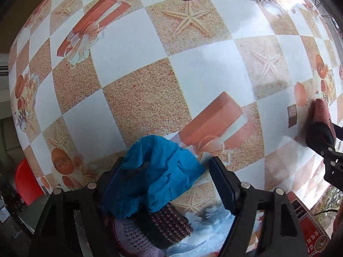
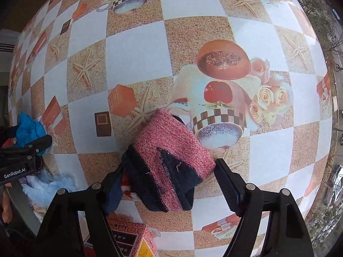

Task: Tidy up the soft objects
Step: 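Grasp the blue glove with the left tool while the right tool grasps the pink knit mitten, then carry the blue glove and pink knit mitten over the white box with both tools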

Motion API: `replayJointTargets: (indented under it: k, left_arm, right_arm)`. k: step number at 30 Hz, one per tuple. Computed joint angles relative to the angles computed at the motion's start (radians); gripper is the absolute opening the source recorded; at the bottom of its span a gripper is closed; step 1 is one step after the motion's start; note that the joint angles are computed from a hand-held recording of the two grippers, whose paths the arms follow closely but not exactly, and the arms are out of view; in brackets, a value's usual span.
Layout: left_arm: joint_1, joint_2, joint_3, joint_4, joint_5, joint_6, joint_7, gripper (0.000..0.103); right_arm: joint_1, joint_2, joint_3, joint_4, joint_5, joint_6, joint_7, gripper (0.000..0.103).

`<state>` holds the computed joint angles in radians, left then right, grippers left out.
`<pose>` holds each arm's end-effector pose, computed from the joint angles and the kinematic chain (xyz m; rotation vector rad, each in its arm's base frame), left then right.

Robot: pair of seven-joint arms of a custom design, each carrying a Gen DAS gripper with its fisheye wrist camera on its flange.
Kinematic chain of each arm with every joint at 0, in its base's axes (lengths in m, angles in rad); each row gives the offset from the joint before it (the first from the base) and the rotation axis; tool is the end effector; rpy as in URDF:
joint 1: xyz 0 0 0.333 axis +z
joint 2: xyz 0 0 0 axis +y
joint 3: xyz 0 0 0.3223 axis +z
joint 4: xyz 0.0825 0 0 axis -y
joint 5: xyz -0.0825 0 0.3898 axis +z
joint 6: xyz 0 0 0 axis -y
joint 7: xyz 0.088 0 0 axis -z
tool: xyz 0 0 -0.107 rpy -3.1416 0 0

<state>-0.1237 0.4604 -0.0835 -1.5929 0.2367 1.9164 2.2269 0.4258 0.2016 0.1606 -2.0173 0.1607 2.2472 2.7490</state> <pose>0.6644 -0.1156 0.3613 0.9443 -2.9573 -0.3475 0.4964 0.3319 0.3602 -1.3228 2.8230 0.2513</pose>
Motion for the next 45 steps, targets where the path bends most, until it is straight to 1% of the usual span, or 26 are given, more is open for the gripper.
replayJointTargets:
  k: [1,2,3,4,5,9,11,13,18,20,22,25,27,32,34,36,40,43,45]
  left_arm:
    - [0.004,-0.001,-0.006,0.007,-0.013,-0.020,0.019,0.051]
    - [0.005,-0.007,-0.009,0.004,-0.019,-0.027,0.031,0.031]
    - [-0.001,-0.019,-0.012,-0.016,-0.010,-0.015,0.035,0.024]
    - [0.001,-0.033,-0.015,-0.035,-0.013,0.000,0.046,0.017]
    - [0.007,-0.047,-0.020,-0.048,-0.030,0.012,0.060,0.016]
    - [0.054,-0.128,-0.051,-0.086,-0.198,0.026,0.129,0.016]
    - [0.068,-0.170,-0.058,-0.102,-0.261,0.045,0.167,0.016]
    - [0.079,-0.203,-0.064,-0.102,-0.321,0.038,0.201,0.016]
    - [0.094,-0.296,-0.065,-0.135,-0.425,0.046,0.301,0.016]
    - [0.105,-0.344,-0.058,-0.168,-0.465,0.033,0.348,0.016]
    - [0.118,-0.380,-0.047,-0.192,-0.494,0.022,0.398,0.016]
    - [0.132,-0.453,-0.028,-0.262,-0.526,0.010,0.462,0.016]
    - [0.145,-0.487,-0.011,-0.286,-0.537,-0.015,0.503,0.016]
    - [0.186,-0.574,0.034,-0.354,-0.544,-0.035,0.612,0.016]
    - [0.205,-0.597,0.054,-0.368,-0.545,-0.056,0.657,0.016]
    - [0.227,-0.612,0.073,-0.374,-0.546,-0.077,0.689,0.016]
    - [0.270,-0.625,0.101,-0.376,-0.537,-0.107,0.732,0.016]
    - [0.301,-0.625,0.116,-0.374,-0.525,-0.119,0.749,0.016]
    - [0.319,-0.627,0.124,-0.379,-0.518,-0.109,0.761,0.016]
  right_arm:
    - [0.002,-0.004,0.000,0.000,-0.007,0.007,0.000,0.058]
    - [0.000,-0.019,0.001,-0.022,0.007,0.039,-0.002,0.049]
    - [-0.003,-0.032,0.003,-0.042,0.025,0.067,-0.003,0.044]
    - [-0.003,-0.044,0.003,-0.058,0.036,0.083,0.002,0.044]
    - [-0.004,-0.059,0.001,-0.073,0.038,0.094,0.005,0.044]
    - [0.008,-0.134,-0.003,-0.129,0.004,0.142,0.078,0.044]
    - [0.015,-0.173,-0.003,-0.149,-0.033,0.146,0.138,0.044]
    - [0.021,-0.209,-0.002,-0.166,-0.061,0.155,0.193,0.044]
    - [0.034,-0.301,0.013,-0.181,-0.140,0.132,0.330,0.044]
    - [0.042,-0.327,0.024,-0.170,-0.173,0.113,0.383,0.044]
    - [0.053,-0.324,0.041,-0.126,-0.213,0.081,0.439,0.044]
    - [0.069,-0.305,0.055,-0.057,-0.266,0.045,0.496,0.044]
    - [0.086,-0.286,0.068,-0.002,-0.301,0.006,0.534,0.044]
    - [0.145,-0.211,0.093,0.141,-0.357,-0.090,0.604,0.044]
    - [0.171,-0.173,0.098,0.201,-0.367,-0.126,0.618,0.044]
    - [0.197,-0.132,0.100,0.260,-0.376,-0.148,0.627,0.044]
    - [0.253,-0.027,0.096,0.414,-0.400,-0.220,0.615,0.044]
    - [0.290,0.050,0.085,0.516,-0.403,-0.238,0.595,0.044]
    - [0.312,0.101,0.077,0.581,-0.397,-0.245,0.574,0.044]
